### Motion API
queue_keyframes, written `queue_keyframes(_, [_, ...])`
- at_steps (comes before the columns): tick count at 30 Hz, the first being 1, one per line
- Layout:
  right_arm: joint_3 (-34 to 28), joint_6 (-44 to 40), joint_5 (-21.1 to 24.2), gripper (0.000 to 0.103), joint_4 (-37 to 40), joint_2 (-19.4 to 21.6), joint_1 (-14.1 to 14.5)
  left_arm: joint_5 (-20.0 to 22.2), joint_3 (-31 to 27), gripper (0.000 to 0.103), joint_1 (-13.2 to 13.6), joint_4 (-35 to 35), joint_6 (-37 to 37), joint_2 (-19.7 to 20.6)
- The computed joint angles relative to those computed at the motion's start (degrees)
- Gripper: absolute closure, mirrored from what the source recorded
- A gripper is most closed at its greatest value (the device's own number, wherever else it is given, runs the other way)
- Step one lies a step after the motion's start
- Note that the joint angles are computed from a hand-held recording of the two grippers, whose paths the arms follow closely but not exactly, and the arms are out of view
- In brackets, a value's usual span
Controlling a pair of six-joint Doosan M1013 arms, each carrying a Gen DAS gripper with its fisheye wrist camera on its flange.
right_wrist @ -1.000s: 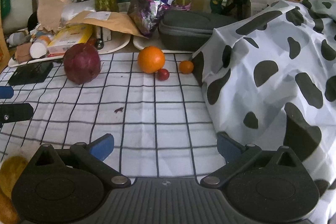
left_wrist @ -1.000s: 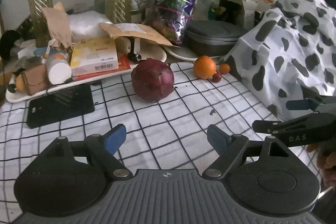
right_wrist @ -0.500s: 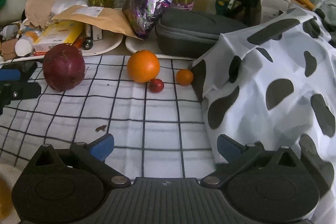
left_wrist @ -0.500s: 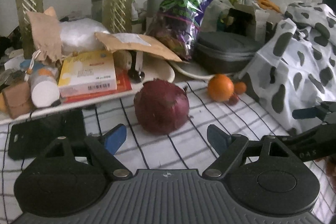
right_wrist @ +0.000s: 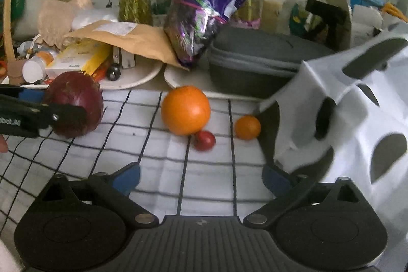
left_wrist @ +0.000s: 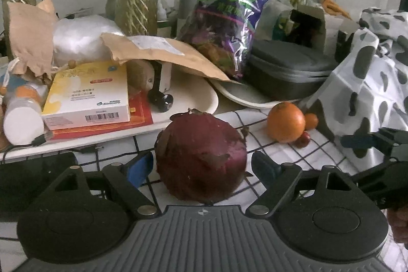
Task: Organize fruits
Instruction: 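Grasp the purple fruit with the left tool while the right tool grasps the cherry tomato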
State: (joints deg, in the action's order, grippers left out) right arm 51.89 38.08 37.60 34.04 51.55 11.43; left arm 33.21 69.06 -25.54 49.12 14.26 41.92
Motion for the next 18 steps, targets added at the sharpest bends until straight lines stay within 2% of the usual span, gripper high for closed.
queue_keyframes(1, [-0.49,-0.78,0.05,0.018,0.54,0.39,0.09,0.06,-0.23,0.019,0.08,0.0,0.1,0.21])
queue_keyframes(3, [-1.18,-1.74,-0.2,0.022,1.56,0.99,0.28,0.01,-0.44,0.019,0.22,0.54,-0.25,0.47])
queue_keyframes(5, [-1.66,-3.27,-0.6,0.03,2.83,1.48,0.43,-0.66,-0.44,0.019,0.48,0.41,-0.26,0.57])
queue_keyframes(7, [-2.54,-3.74,-0.77,0.043,2.47,2.11,0.73,-1.53,-0.34,0.019,0.76,-0.01,-0.4,0.55])
queue_keyframes(11, [-4.88,-3.06,1.05,0.047,2.7,3.5,0.64,-2.96,-0.35,0.021,1.28,-2.17,0.61,0.59])
queue_keyframes(13, [-6.39,-1.82,2.64,0.058,2.86,4.21,0.44,-3.91,-0.28,0.026,1.48,-3.3,1.79,0.59])
queue_keyframes(15, [-7.12,-1.46,3.64,0.063,3.23,4.57,0.24,-3.8,-0.54,0.028,1.52,-4.27,2.71,0.66])
queue_keyframes(18, [-7.56,-0.48,3.77,0.082,2.59,4.74,0.14,-3.2,-0.84,0.031,1.53,-5.77,4.29,0.64])
